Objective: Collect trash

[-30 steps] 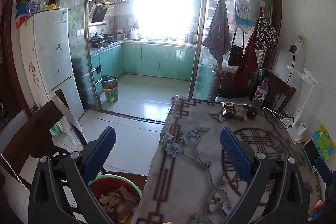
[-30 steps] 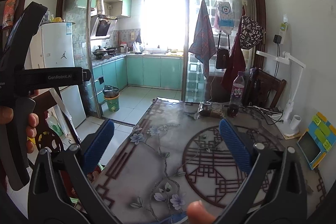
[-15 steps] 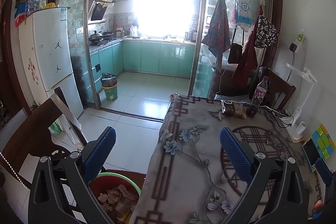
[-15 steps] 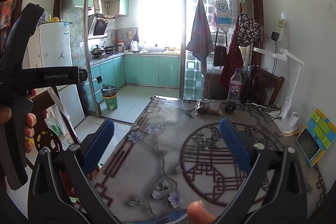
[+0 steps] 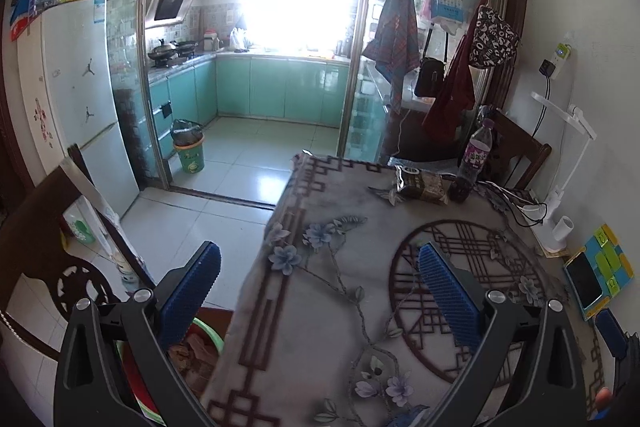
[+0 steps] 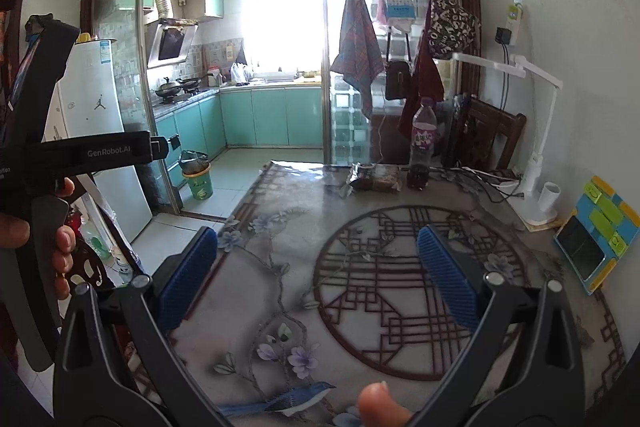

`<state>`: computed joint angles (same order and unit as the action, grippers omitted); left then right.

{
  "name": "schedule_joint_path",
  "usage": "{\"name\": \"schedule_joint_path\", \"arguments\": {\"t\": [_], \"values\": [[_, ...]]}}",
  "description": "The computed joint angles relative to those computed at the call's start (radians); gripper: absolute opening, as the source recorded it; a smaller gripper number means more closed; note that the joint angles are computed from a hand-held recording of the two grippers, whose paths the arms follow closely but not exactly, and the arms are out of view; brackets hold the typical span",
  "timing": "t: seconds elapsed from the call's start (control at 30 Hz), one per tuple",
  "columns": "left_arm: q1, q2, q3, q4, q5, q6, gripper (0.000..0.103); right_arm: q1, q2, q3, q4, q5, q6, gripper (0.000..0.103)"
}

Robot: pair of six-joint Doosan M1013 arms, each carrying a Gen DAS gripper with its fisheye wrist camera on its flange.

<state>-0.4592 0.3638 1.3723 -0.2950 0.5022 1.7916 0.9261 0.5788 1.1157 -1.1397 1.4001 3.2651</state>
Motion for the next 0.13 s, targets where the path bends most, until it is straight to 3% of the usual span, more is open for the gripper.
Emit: {"name": "schedule_joint_path", "arguments": {"t": [0.13], "values": [[-0.057, 0.068, 0.003, -0.005, 0.065, -0.005, 0.095, -0.037, -0.072, 0.162, 0.089, -0.004, 0.042, 0.098]]}}
